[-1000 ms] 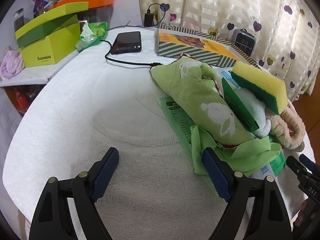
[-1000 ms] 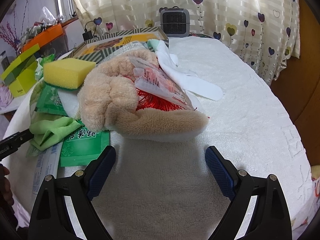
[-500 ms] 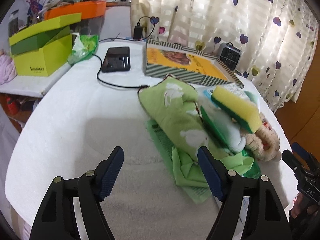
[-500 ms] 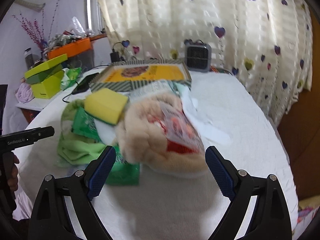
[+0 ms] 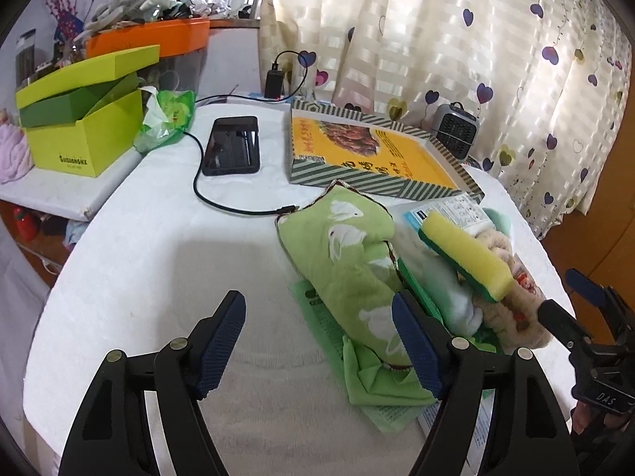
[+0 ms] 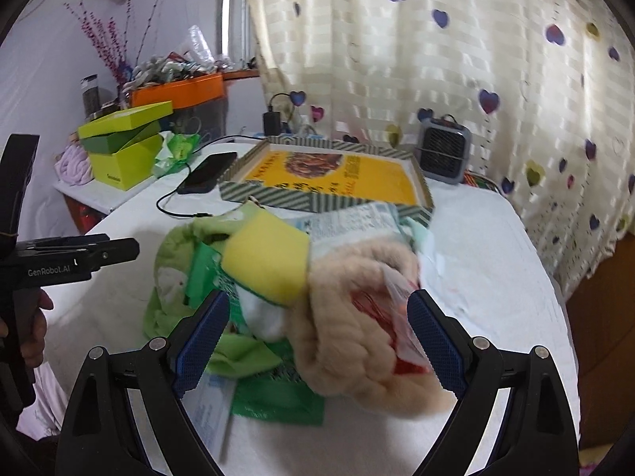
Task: Organize soft objects
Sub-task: 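Move the right gripper to the yellow-green sponge while the left gripper approaches the green rabbit towel, then close the right gripper on the sponge while the left gripper grasps the green rabbit towel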
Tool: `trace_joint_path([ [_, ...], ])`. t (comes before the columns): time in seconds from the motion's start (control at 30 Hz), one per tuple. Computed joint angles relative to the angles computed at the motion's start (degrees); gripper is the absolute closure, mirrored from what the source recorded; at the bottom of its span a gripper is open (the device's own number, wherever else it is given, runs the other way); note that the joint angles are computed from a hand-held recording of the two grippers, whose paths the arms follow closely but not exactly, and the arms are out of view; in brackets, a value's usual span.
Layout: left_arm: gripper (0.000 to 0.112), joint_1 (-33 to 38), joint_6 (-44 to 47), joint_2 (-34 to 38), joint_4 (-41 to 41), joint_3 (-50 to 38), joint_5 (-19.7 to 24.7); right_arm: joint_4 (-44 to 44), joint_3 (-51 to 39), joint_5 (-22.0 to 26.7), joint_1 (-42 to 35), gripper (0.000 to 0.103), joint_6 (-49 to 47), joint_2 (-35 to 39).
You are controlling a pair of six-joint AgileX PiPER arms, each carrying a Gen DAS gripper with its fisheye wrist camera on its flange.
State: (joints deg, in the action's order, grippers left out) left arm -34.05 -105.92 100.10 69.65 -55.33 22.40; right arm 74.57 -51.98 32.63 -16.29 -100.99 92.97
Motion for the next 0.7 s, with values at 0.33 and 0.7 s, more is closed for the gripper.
trace_joint_path([
  [0.33,0.035,4.5,13.7,3.0,-11.9,-4.3,-7.2,-7.7,-5.1,-5.2,8.4,0.012,7.1,3.7],
  [0.7,0.035,7.5,34.6,7.7,-31.4,-10.8,-8.0,-19.3,-10.3,-10.5,13.8,0.013,17.6,8.3],
])
